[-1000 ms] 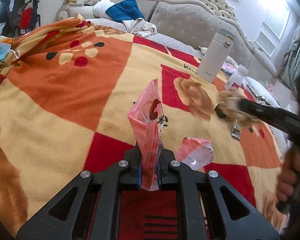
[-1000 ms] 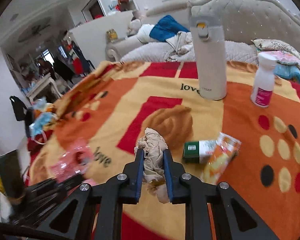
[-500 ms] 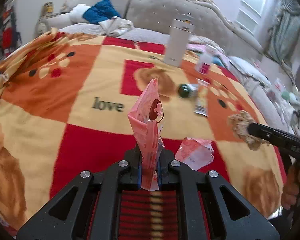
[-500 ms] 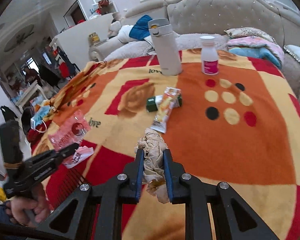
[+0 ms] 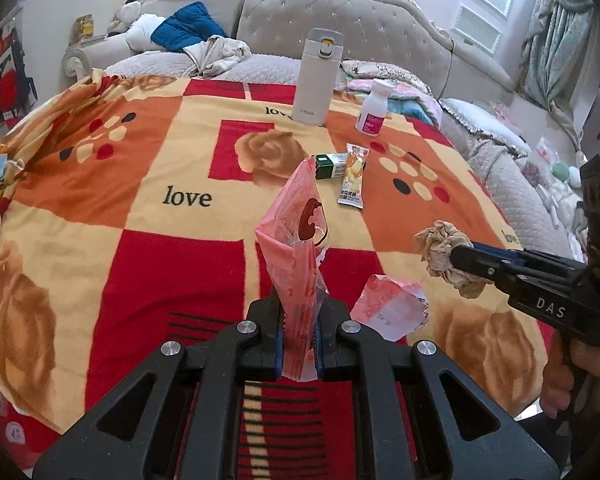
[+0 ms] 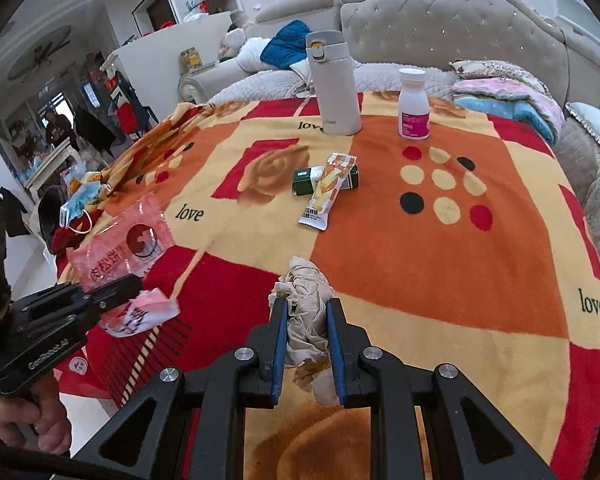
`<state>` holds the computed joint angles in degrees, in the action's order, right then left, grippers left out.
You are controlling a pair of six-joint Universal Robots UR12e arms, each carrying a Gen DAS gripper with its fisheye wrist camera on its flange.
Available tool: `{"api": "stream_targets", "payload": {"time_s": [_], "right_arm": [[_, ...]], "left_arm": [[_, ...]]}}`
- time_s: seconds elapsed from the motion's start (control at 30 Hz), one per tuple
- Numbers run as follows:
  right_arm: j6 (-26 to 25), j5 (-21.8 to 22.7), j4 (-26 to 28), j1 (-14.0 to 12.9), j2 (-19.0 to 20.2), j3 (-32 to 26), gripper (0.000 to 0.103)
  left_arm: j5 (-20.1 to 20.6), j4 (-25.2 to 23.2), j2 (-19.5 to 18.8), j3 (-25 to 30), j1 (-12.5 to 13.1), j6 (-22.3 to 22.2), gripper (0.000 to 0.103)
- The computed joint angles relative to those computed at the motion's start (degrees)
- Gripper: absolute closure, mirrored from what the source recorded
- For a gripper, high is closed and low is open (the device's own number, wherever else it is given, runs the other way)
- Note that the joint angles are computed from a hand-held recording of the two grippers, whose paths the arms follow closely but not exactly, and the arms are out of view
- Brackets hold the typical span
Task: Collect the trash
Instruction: 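Lift the pink wrapper and crumpled paper with both tools off the blanket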
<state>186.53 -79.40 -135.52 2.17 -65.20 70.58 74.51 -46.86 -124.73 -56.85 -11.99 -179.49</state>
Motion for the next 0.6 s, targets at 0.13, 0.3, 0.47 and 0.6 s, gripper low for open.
{"api": "stream_targets", "payload": {"time_s": [0.13, 0.3, 0.47, 0.6], "right_arm": [[-0.20, -0.77, -0.29, 0.30, -0.44, 0.14, 0.085], [-0.08, -1.10, -1.18, 0.63, -0.80, 0.48, 0.085], [-0.46, -1.66, -1.10, 0.95, -1.22, 0.92, 0.085], [-0.83, -1.76, -1.65, 0.81, -2.09, 1.95, 0.085]], "left_arm": [[0.09, -0.07, 0.58, -0.63, 0.13, 0.16, 0.095], [0.26, -0.05, 0.98, -0.69, 0.12, 0.94, 0.095], [0.14, 0.65, 1.39, -1.10, 0.03, 0.63, 0.095], [0.19, 1.02, 1.69, -1.75, -0.28, 0.78, 0.095]]}}
